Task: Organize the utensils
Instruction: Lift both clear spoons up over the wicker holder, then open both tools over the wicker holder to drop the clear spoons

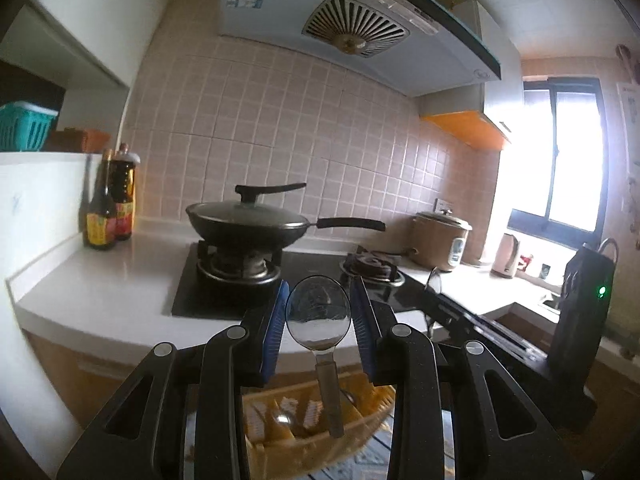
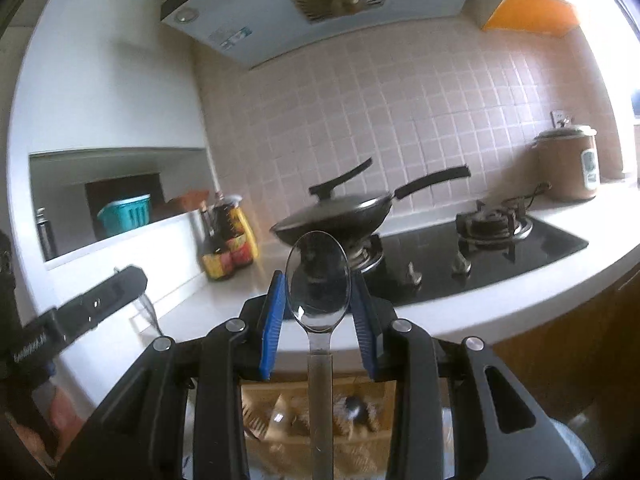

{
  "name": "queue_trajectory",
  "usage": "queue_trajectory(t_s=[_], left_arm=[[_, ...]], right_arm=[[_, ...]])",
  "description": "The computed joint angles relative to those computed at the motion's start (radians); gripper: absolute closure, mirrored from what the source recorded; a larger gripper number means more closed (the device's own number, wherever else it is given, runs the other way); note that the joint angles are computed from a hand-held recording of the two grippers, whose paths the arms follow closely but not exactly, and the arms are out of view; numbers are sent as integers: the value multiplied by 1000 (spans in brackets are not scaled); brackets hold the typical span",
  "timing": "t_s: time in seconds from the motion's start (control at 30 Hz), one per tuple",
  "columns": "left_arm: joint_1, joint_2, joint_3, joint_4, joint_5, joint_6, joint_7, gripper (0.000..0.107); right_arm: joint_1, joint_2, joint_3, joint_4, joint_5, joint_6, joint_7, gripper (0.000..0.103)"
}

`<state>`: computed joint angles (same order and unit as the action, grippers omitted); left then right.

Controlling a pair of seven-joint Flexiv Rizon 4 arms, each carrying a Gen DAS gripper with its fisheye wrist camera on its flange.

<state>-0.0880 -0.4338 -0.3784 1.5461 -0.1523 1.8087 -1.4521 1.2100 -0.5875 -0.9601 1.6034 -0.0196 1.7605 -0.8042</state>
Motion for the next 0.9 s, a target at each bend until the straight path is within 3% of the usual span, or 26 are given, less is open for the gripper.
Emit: queue_trajectory(t_s=[0.23,0.47,0.77,0.83,0.9], left_arm=[[-58,-92,57,-112,-16,-46,48,77],[-57,-150,39,-149,-39,-79,96,77],[-60,-162,35,-139,-67,-95,124,76],[-18,-152,-23,-110,-70,-90,133,76],[45,-143,-106,-80,-71,-95,147,70]], right_arm=[[8,-217,-187,-103,72,-2,68,73],[-69,-291,-134,-152,113,15,103,73],[-13,-332,-205,-81,144,10,160,73],[17,-322,-225,-47,146,14,148,72],[56,-308,-250,-2,155,29,127,62]])
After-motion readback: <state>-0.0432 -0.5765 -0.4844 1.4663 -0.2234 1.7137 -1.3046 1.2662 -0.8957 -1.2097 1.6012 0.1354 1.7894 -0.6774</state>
